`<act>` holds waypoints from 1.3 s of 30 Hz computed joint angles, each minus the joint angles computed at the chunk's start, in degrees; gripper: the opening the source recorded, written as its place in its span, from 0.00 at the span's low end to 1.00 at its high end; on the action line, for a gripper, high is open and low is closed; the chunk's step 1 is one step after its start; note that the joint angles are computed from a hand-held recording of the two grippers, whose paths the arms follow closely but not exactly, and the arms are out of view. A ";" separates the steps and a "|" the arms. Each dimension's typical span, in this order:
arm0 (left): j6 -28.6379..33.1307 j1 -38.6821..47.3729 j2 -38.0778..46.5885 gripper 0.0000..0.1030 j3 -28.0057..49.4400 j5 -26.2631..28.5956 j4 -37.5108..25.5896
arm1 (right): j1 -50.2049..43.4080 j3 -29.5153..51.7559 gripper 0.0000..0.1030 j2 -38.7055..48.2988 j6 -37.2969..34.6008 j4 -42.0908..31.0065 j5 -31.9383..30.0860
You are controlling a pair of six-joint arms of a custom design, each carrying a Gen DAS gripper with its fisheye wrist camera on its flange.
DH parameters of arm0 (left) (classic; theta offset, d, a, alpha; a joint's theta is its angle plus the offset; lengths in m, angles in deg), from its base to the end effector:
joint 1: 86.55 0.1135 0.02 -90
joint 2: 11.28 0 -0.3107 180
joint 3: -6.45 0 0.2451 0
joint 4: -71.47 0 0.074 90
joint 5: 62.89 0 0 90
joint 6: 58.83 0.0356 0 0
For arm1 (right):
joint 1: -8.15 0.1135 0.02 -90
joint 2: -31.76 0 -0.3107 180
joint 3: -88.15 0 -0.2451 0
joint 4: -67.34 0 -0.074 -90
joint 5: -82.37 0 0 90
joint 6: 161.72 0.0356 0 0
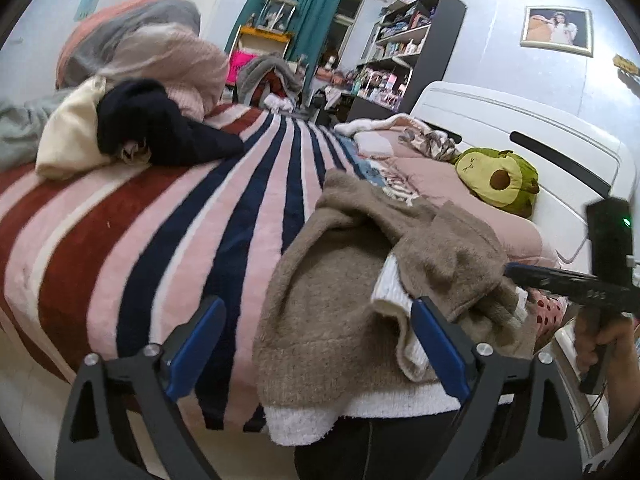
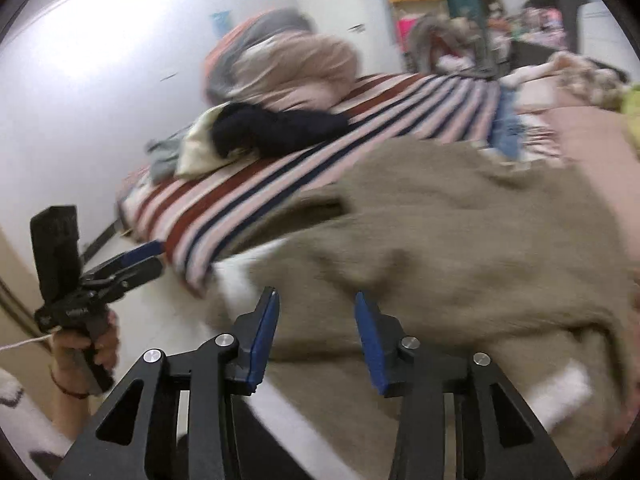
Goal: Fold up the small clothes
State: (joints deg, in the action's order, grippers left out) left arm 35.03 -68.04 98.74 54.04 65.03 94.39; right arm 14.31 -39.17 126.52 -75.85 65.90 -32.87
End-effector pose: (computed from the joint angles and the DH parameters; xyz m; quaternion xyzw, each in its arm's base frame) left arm 0.3090 0.0804 0.1232 0.0284 0.8661 -0.2101 0.4527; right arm 0.3013 0.0478 0.1857 -0.1663 0.8853 0.2075 0.3814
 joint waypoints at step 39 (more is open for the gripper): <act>-10.76 -8.86 14.89 0.80 12.38 6.42 -14.87 | -37.36 -4.76 0.68 21.51 -16.99 -13.80 -33.63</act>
State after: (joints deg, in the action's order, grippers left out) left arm 24.27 -76.91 113.63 66.41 71.45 79.52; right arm -23.05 -43.93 148.03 -92.84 52.10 -66.50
